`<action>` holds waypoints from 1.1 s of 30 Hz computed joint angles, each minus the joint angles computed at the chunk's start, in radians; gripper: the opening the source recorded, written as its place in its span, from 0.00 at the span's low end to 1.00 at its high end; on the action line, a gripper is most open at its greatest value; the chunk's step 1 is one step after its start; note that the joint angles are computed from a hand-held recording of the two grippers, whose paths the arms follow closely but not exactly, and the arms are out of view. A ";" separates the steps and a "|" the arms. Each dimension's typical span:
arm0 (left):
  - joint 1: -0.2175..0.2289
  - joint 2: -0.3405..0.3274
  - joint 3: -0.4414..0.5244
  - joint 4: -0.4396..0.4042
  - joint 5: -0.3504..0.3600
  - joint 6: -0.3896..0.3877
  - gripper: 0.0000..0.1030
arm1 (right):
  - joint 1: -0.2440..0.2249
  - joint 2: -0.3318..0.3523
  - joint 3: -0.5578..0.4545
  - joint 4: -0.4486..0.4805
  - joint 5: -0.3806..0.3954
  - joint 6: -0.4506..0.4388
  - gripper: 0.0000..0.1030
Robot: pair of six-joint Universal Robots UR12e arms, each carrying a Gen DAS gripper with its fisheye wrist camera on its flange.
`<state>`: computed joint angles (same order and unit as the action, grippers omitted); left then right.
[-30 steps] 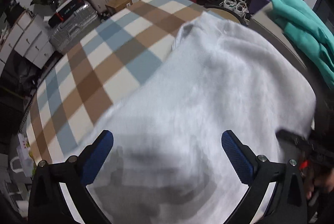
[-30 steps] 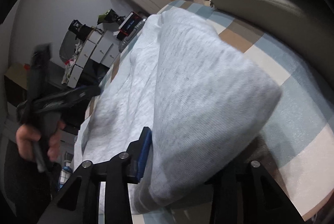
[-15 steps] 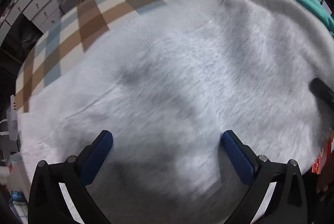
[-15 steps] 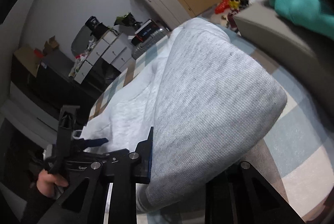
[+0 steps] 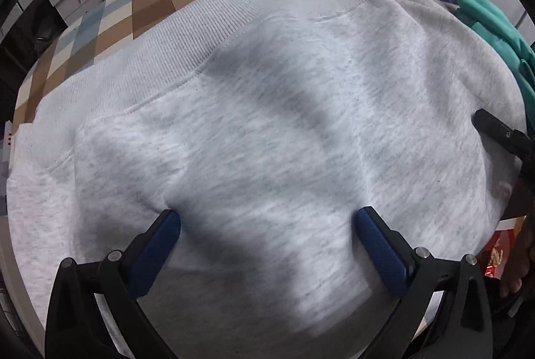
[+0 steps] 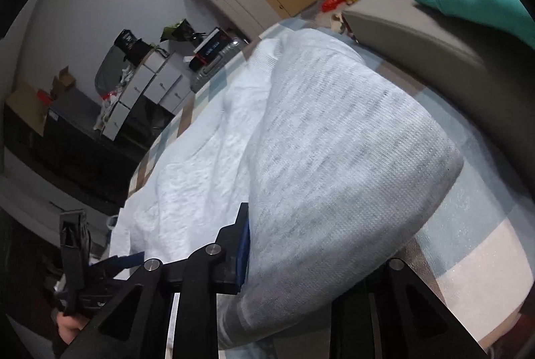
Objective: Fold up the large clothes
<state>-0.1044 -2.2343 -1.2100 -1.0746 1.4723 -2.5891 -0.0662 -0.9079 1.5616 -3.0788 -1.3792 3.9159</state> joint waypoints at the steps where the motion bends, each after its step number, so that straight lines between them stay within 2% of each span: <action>1: -0.003 -0.003 0.005 -0.002 0.002 -0.002 1.00 | 0.000 0.000 -0.001 -0.003 0.002 -0.008 0.24; 8: -0.038 -0.036 0.043 0.004 -0.008 0.003 1.00 | 0.016 -0.016 0.009 -0.067 -0.099 -0.168 0.21; 12: -0.072 -0.075 0.098 -0.010 -0.054 0.022 1.00 | 0.026 -0.050 0.005 -0.038 -0.212 -0.335 0.21; 15: -0.081 -0.093 0.152 -0.077 -0.087 0.024 0.97 | 0.037 -0.067 -0.003 -0.022 -0.293 -0.442 0.21; 17: -0.069 -0.065 0.122 -0.036 -0.117 0.040 0.97 | 0.042 -0.071 -0.010 -0.007 -0.333 -0.495 0.21; 19: -0.055 -0.028 0.059 0.051 -0.111 0.086 0.97 | 0.050 -0.068 -0.014 -0.002 -0.359 -0.548 0.20; 20: -0.050 -0.021 0.041 0.072 -0.096 0.085 0.97 | 0.052 -0.065 -0.017 0.002 -0.367 -0.562 0.20; 22: -0.040 -0.029 0.041 0.017 -0.125 0.059 0.97 | 0.060 -0.059 -0.019 -0.004 -0.385 -0.586 0.20; 24: -0.028 -0.056 0.061 -0.024 -0.176 -0.008 0.99 | 0.065 -0.052 -0.024 -0.010 -0.386 -0.603 0.20; 25: -0.029 -0.055 0.046 0.010 -0.188 -0.028 0.99 | 0.068 -0.047 -0.030 -0.018 -0.389 -0.614 0.20; 26: -0.036 -0.052 0.031 0.053 -0.167 -0.027 1.00 | 0.072 -0.043 -0.035 -0.022 -0.397 -0.625 0.20; 28: -0.048 -0.053 0.026 0.081 -0.129 -0.050 1.00 | 0.078 -0.040 -0.045 -0.022 -0.395 -0.637 0.21; 31: -0.054 -0.048 0.047 0.023 -0.118 -0.049 0.99 | 0.083 -0.039 -0.060 -0.002 -0.402 -0.665 0.21; 33: -0.046 -0.033 0.046 0.030 -0.129 -0.061 0.98 | 0.080 -0.044 -0.055 -0.005 -0.396 -0.675 0.20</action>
